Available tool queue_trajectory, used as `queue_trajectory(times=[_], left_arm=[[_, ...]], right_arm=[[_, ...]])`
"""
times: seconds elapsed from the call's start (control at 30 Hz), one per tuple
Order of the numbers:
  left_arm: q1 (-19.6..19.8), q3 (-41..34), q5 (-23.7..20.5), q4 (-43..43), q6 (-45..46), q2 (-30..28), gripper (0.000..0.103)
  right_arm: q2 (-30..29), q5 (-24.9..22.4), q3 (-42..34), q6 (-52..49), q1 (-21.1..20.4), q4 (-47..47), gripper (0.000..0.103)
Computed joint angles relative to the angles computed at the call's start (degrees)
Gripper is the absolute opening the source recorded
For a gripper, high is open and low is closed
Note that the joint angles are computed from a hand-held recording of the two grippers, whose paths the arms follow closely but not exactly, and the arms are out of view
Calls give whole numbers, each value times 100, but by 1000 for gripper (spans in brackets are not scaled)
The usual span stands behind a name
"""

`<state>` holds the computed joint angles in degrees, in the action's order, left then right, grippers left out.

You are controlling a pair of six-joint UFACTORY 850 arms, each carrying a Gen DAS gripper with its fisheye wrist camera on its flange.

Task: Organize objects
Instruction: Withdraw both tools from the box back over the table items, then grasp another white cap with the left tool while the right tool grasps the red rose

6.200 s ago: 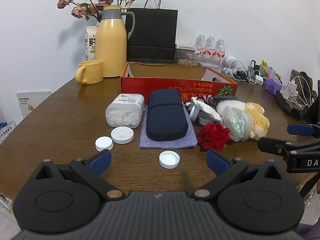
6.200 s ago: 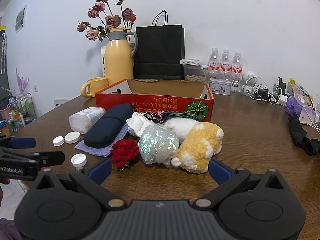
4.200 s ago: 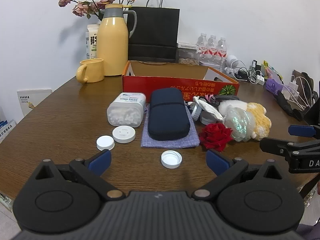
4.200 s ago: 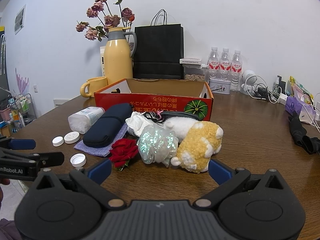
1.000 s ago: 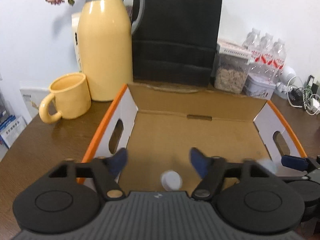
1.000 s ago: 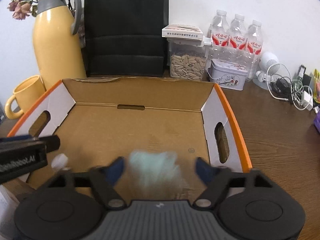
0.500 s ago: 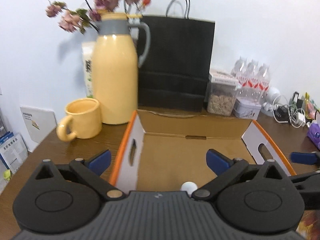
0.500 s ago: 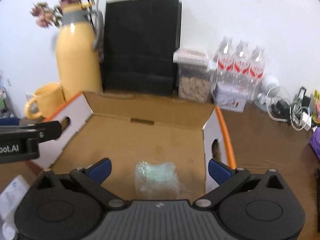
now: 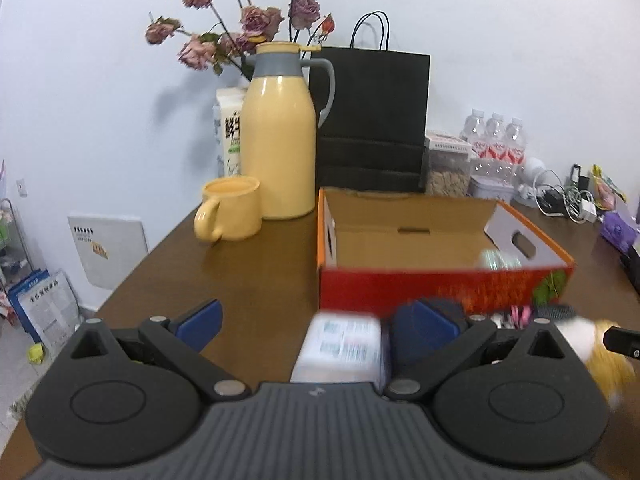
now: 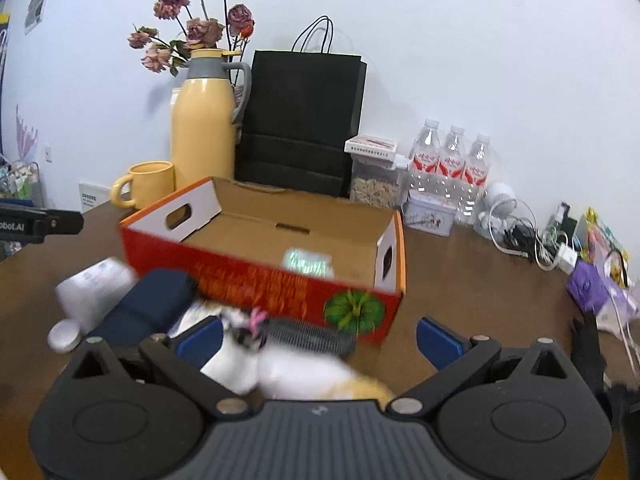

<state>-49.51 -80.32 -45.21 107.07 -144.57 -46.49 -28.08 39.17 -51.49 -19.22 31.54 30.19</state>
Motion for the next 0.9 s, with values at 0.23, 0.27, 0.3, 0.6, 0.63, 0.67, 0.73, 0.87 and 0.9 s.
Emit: queue_trajectory(times=[0.23,0.27,0.3,0.6,0.63,0.67,0.73,0.87,0.9], left_arm=[[-306,749,-194,223,-311,203,103],[-344,822,-198,268,-414,216,103],[-391,890,-210,289,-538,225,103],[-594,985,-12,477,-1043,181,103],[-595,953,28,494,-1024,156,103],[-588,936,103,577,-1075,137,103],[-596,865,232,621,-1026,78,103],[-645,617,314,517,-611,-115,103],[-646,553,340,536,-575,-166,103]], right_arm=[[82,501,750,346,317,201,103],[79,563,833,425,359,198,103],[77,604,900,488,405,237,103],[75,858,1161,1061,580,279,103],[78,880,1166,1098,576,253,103],[82,901,1178,1146,572,221,103],[73,873,1170,1162,555,191,103],[49,854,1151,1179,560,170,103],[44,854,1148,1188,562,162,103]])
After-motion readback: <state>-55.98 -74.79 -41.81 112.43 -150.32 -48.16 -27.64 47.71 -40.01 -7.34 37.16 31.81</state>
